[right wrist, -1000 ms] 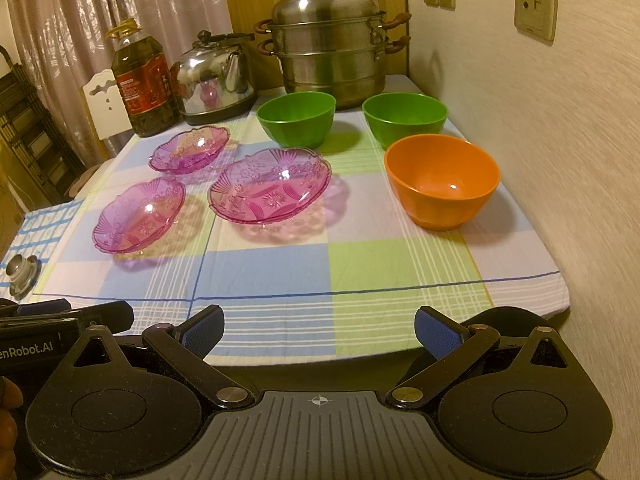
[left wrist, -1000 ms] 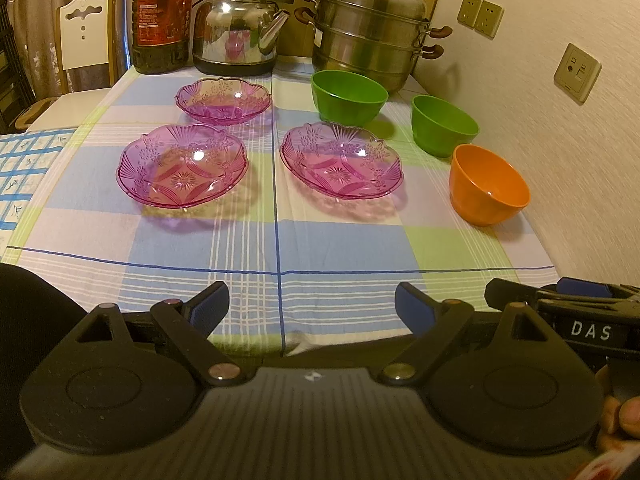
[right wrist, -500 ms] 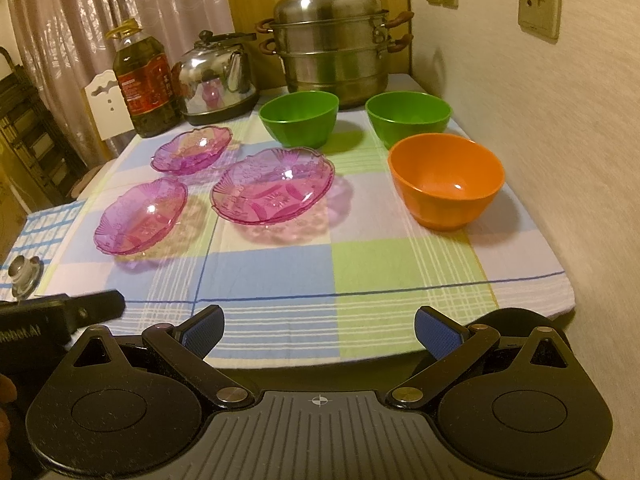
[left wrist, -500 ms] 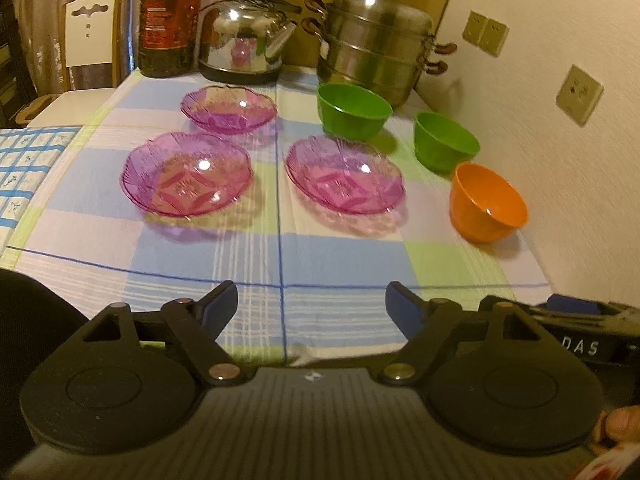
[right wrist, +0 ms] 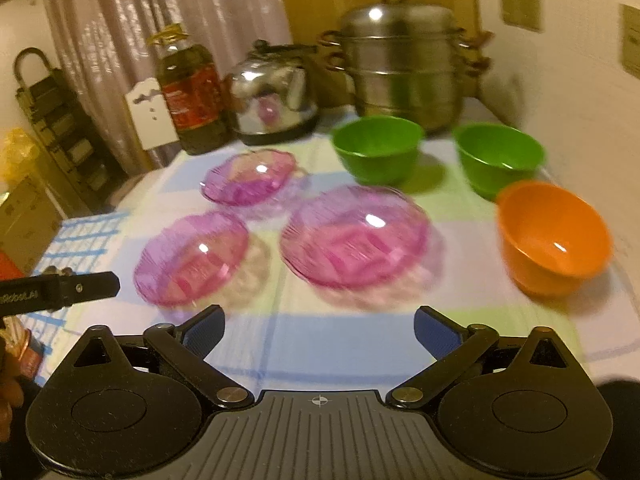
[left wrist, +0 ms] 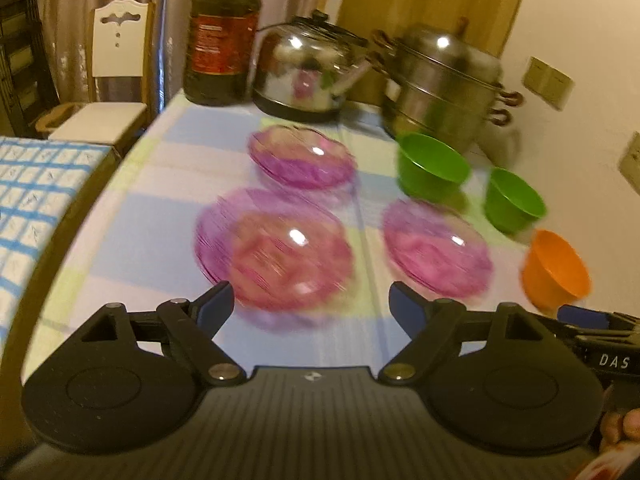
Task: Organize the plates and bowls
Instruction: 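Close the left gripper on one large pink plate rim while the right gripper grasps another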
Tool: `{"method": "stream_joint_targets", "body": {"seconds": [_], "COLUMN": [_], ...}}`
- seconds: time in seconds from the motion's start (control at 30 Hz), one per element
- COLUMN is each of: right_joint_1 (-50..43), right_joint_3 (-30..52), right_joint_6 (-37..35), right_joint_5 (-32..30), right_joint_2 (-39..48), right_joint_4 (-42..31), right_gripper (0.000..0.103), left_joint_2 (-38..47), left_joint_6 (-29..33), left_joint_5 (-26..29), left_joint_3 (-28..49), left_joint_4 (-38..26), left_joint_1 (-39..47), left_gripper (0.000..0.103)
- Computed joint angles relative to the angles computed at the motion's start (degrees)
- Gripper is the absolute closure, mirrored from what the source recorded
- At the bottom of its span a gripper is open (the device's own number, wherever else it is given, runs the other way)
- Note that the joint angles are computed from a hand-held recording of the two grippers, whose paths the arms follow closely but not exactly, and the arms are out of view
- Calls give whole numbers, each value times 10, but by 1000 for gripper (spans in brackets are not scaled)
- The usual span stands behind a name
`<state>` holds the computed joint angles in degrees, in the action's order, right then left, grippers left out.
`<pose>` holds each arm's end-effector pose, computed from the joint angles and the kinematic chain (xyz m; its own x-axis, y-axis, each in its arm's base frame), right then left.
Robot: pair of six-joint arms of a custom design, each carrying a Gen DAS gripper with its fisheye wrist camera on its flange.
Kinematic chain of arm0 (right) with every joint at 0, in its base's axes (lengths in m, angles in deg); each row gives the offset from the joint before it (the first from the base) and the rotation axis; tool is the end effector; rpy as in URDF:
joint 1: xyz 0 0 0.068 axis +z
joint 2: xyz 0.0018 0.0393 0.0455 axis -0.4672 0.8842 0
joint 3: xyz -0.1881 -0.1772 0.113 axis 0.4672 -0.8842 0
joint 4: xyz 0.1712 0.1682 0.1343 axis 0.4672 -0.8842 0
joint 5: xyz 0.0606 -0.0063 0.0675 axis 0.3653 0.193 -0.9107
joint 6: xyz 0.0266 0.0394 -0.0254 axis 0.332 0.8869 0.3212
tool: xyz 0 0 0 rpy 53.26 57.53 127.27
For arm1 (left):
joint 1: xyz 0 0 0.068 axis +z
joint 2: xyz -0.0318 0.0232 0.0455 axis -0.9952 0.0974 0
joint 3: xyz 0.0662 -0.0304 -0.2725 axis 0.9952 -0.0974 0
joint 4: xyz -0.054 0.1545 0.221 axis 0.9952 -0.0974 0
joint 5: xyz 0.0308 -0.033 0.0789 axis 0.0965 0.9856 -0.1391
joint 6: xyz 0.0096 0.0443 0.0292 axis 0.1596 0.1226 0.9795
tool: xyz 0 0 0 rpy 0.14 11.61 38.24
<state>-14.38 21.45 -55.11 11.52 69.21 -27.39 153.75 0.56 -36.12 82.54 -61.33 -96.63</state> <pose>0.3444 0.0994 0.2248 -0.6328 -0.3438 -0.6938 -0.6381 0.7391 0.2157 0.2429 -0.0357 0.2176 -0.4617 -0.5411 -0.7028 -0.6053 0.7714 -0.1963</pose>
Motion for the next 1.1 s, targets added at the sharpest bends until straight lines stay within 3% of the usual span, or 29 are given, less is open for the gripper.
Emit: {"method": "stream_joint_targets", "body": {"seconds": [0.13, 0.23, 0.43, 0.6, 0.97, 1.03, 1.1], "right_joint_1": [57, 94, 137, 150, 177, 179, 180], "right_joint_3": [50, 91, 168, 196, 229, 231, 231], "right_joint_6": [46, 79, 117, 132, 170, 175, 177], "right_joint_5": [15, 26, 40, 43, 69, 75, 74], "right_joint_2": [74, 131, 225, 264, 317, 322, 325], "right_joint_4": [24, 38, 46, 39, 45, 45, 47], "right_gripper": [17, 23, 28, 33, 44, 53, 60], "left_joint_2": [20, 82, 172, 211, 248, 252, 256], "left_joint_6": [104, 182, 254, 234, 269, 271, 270], "left_joint_5": [74, 113, 121, 191, 209, 206, 213], "left_joint_3": [-23, -13, -37, -26, -4, -3, -2], "left_joint_4": [86, 136, 268, 270, 264, 264, 263], "left_joint_1": [117, 177, 228, 288, 305, 305, 308], "left_gripper": [20, 20, 20, 23, 47, 59, 61]}}
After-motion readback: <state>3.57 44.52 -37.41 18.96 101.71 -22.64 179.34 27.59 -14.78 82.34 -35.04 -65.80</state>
